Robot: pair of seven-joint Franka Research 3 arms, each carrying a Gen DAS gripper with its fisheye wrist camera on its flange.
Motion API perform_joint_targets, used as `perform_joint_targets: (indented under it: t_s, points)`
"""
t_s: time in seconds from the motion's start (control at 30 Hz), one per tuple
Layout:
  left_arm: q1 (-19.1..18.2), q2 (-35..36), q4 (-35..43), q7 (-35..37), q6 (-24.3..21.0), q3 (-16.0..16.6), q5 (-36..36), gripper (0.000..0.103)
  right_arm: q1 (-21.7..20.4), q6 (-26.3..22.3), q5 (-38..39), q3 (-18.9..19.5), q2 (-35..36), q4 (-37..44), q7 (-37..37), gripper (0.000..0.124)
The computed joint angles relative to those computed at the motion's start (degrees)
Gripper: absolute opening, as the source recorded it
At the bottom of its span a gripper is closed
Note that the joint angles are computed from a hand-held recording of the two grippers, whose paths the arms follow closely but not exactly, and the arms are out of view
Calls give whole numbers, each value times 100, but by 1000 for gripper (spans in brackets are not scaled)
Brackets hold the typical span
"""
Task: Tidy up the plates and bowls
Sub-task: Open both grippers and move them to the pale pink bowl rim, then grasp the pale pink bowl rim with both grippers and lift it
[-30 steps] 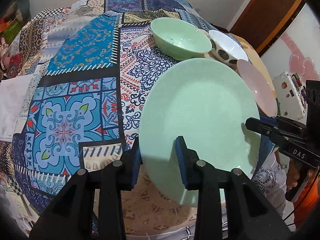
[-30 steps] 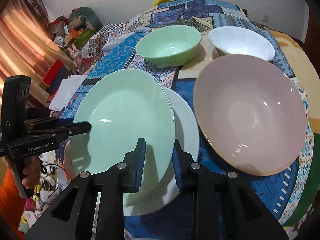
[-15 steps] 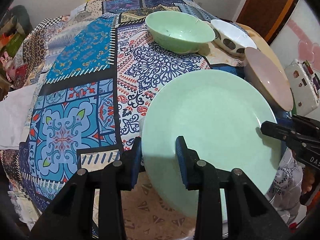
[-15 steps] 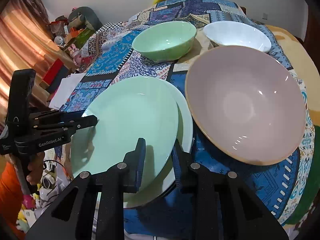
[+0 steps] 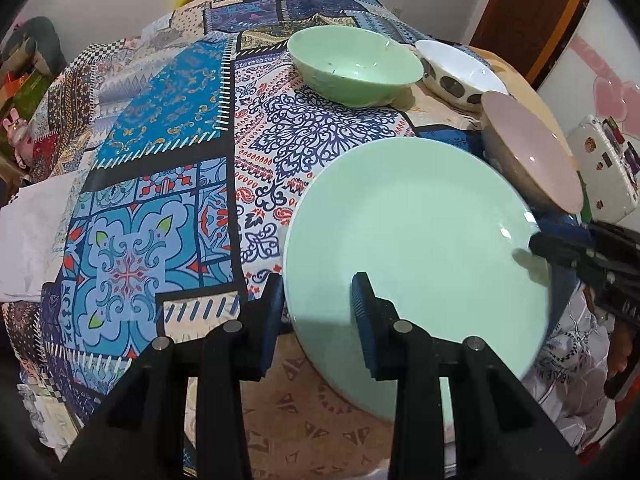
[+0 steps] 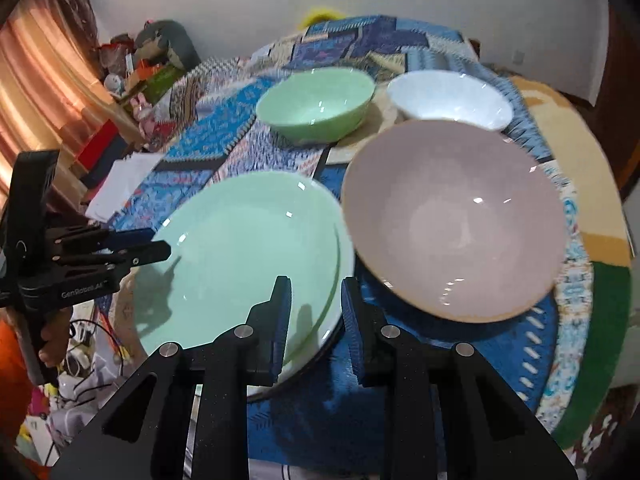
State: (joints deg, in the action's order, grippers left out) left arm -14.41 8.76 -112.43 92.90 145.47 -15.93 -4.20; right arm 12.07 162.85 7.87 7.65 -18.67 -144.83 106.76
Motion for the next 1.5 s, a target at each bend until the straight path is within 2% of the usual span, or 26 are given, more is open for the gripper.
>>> perform_joint_targets:
  t_s: [0.1, 0.17, 0.23, 0.37, 0.4, 0.43, 0.5, 0.6, 0.63, 0.7, 0.83, 0.97, 1.13, 1.2, 1.27, 1.33, 1.37, 1.5]
  points:
    - [39, -212, -169, 151, 111, -25, -217, 35, -85, 74, -32, 42, -258, -139, 120, 24]
    - [15, -351, -263, 147, 235, -13, -249, 39, -252, 136, -177, 161, -456, -245, 278, 26]
    - [-35, -484, -355, 89, 417, 2, -206, 48, -433, 174, -342, 266, -663, -355, 418, 28]
    - [-138, -598, -367, 178, 717, -7, -286, 52, -799, 253, -621, 465, -1016, -544, 680, 39]
    - [-166, -595, -320, 289, 759, -28, -376, 53, -912, 294, -695, 528, -1095, -595, 766, 42]
    - [-201, -578, -275, 303, 791, -40, -380, 62, -1002, 345, -743, 566, -1165, -648, 840, 46]
    - [-259, -522, -197, 409, 939, -85, -526, 70, -1169, 479, -792, 605, -1281, -766, 972, 47]
    - [-347, -342, -1, 426, 1038, -149, -544, 72, -1450, 527, -869, 718, -1365, -860, 1175, 51]
    - [-381, -221, 142, 399, 1006, -179, -515, 74, -1508, 562, -877, 725, -1378, -896, 1231, 57]
    - [-439, -21, 381, 233, 900, -209, -371, 77, -1576, 759, -832, 678, -1392, -1018, 1311, 60]
    - [-607, 529, 1037, -211, 584, -232, 120, 77, -1753, 871, -806, 688, -1355, -1116, 1354, 60]
    - [-706, 1042, 1631, -511, 239, -281, 389, 77, -1663, 1045, -625, 452, -1137, -1152, 1217, 60]
    - [-868, 1633, 2346, -720, -188, -293, 639, 77, -1934, 1302, -599, 623, -903, -1155, 1222, 60]
    - [-981, 1832, 2599, -842, -265, -245, 818, 77, -1846, 1365, -538, 541, -768, -1124, 1132, 59]
    - [-1062, 1998, 2803, -960, -298, -209, 943, 77, -1744, 1422, -442, 450, -678, -1116, 1054, 51]
    - [-1106, 2161, 3018, -1042, -399, -200, 998, 76, -1503, 1512, -266, 233, -570, -1115, 914, 47]
    - [-1124, 2246, 3132, -1066, -476, -203, 1011, 75, -1424, 1552, -176, 170, -531, -1120, 867, 44]
    - [-1152, 2539, 3521, -1029, -789, -255, 964, 58, -1143, 1624, 131, -39, -411, -1116, 674, 40]
